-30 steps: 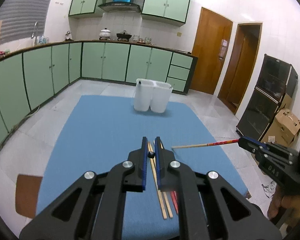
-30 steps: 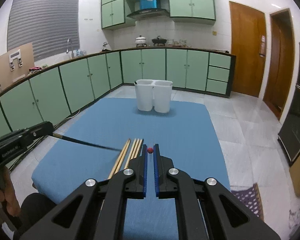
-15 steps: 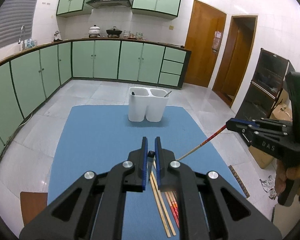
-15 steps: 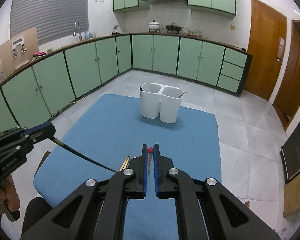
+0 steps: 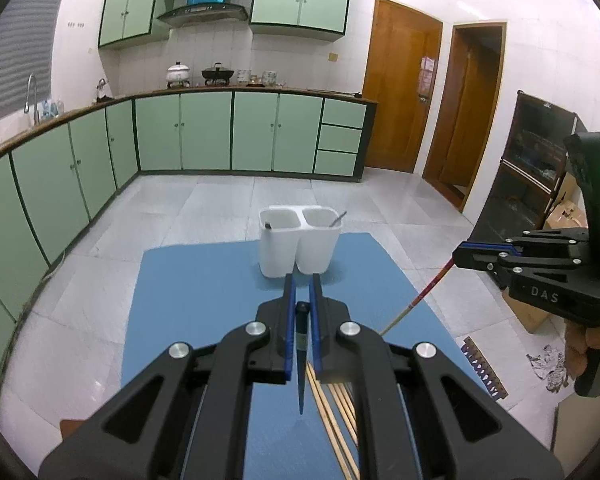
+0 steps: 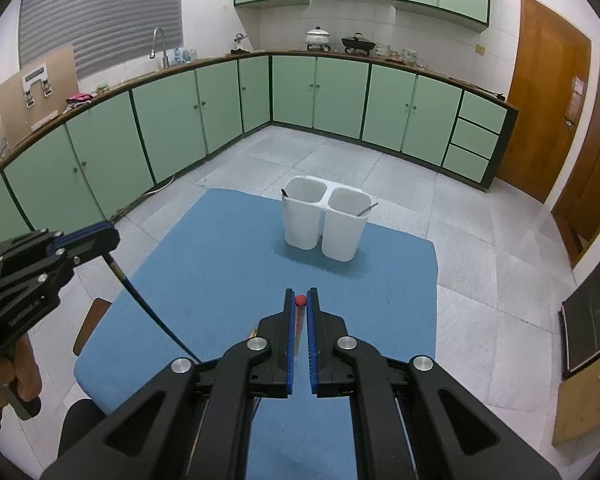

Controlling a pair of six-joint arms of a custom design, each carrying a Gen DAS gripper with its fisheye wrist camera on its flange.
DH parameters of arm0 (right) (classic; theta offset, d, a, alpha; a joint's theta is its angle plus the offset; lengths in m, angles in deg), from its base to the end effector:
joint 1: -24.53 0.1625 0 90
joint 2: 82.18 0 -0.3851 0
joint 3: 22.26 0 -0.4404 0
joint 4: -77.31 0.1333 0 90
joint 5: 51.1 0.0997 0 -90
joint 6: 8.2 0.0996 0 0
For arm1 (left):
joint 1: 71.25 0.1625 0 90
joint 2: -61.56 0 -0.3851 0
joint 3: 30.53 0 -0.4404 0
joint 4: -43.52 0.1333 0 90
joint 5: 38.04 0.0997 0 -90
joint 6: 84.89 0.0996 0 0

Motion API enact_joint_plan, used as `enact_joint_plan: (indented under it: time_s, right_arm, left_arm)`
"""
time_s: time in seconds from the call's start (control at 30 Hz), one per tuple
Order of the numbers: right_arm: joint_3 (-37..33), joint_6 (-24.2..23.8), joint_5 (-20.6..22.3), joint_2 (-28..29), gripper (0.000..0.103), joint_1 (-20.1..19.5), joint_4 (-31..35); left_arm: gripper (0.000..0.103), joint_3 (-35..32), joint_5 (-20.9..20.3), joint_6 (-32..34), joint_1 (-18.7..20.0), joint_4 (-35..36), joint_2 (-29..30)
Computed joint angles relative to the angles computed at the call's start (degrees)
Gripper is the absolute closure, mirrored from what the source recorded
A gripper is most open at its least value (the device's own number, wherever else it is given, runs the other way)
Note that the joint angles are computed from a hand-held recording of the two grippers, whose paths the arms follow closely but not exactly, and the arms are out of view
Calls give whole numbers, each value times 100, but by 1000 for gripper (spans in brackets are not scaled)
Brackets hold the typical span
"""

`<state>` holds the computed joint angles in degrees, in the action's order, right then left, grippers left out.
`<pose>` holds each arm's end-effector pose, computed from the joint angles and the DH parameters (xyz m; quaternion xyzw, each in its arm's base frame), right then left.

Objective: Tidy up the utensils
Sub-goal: 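Carry both chopsticks to the white holder and lower them in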

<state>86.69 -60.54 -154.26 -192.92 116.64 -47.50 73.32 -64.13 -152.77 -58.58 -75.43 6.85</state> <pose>0.1268 -0.4373 0.5180 0.3995 -0.8551 0.2363 0.2309 -0.5258 -0.3465 0.0682 0.1613 0.8248 -0.4528 0.2977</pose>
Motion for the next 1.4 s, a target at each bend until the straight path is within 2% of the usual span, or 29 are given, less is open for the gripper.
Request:
enact_joint_plan:
  time_s: [0.2, 0.4, 0.63, 0.7, 0.87, 0.93, 1.17, 1.27, 1.4]
  right_arm:
    - [-594, 263, -145, 432, 98, 337, 39]
    - [-1346, 671, -228, 1057, 98, 641, 63]
    - [-2120, 988, -178, 1861, 98, 779, -198]
    - [-2222, 1009, -130, 2027, 98, 785, -353]
    - [-2594, 1007, -35, 2585, 98, 745, -798]
    - [-2742, 996, -75, 2799, 98, 709, -888]
    - [-3258, 1070, -28, 3478, 98, 458, -917]
    - [-3329, 1029, -29, 3648, 98, 369, -918]
    - [-3360, 988, -118, 3832, 98, 257, -934]
  left_arm:
    - [97, -562, 231, 663, 197, -75, 173]
    - [97, -1340, 589, 1772, 392, -606, 598]
    - [97, -2258, 831, 3512, 733, -2261, 1254]
    - [97, -2523, 872, 4060, 861, -2872, 1460]
    - [97, -3306, 950, 5219, 1165, -3810, 2026]
    - [97, -3734, 997, 5955, 1291, -4426, 2346]
    - [97, -5218, 943, 7500, 1680, -5233, 3294]
    - [97, -5343, 829, 7561, 1821, -5252, 3436]
    - [97, -4829, 644, 6919, 1991, -4944, 3254]
